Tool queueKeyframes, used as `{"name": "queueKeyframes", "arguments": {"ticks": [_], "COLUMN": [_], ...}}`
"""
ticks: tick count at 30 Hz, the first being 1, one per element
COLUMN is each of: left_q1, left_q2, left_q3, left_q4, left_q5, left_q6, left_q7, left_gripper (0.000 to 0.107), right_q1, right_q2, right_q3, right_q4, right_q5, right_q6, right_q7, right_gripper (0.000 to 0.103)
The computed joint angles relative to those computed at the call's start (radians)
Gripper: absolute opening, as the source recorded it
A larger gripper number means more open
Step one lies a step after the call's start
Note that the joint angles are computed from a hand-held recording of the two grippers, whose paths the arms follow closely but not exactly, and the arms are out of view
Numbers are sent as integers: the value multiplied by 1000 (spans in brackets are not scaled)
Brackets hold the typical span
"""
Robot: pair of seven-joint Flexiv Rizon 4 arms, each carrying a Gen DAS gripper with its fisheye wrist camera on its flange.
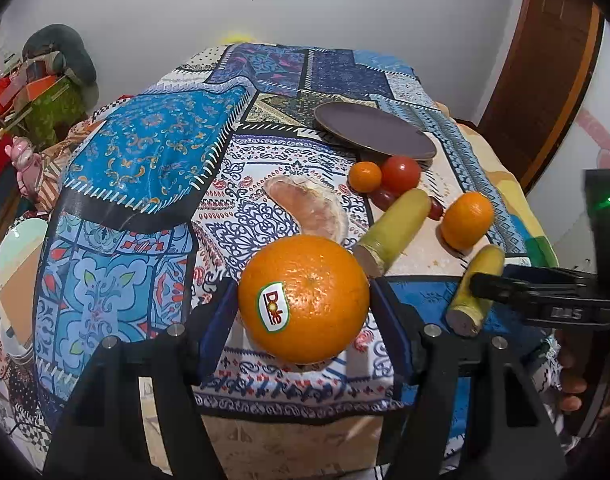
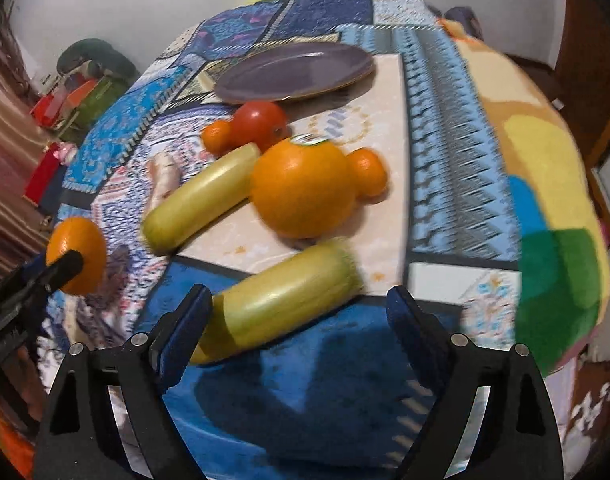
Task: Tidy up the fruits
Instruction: 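Grasp the large Dole orange with the left tool while the right tool grasps a yellow corn cob, then carry the orange and corn cob onto the purple plate and open both tools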
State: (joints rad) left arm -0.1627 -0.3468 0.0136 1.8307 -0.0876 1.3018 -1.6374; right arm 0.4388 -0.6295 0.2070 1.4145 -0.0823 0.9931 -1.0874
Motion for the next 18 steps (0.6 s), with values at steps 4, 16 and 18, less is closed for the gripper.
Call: {"name": "queueKeyframes", "arguments": {"ticks": [4,16,18], "left_q1": [7,3,-5], "left_q2": [12,4,-6], "left_q3": [-11,-14,-8], "left_q4": [18,-2,-20], "left_q5": [-13,-26,-15], "left_q6": [12,18,8], "left_q7": [14,28,19], "left_gripper": [67,67,67], "right_q1": [8,-27,-41], "right_q2": [-43,-2,1], "right_q3": [15,-17,-14], "right_q4": [-59,12,18], "right_q5": [20,-16,-21], "right_q6": [-53,-14,-11], "right_q7": [-4,-77,-109], "right_gripper": [88,39,36]}}
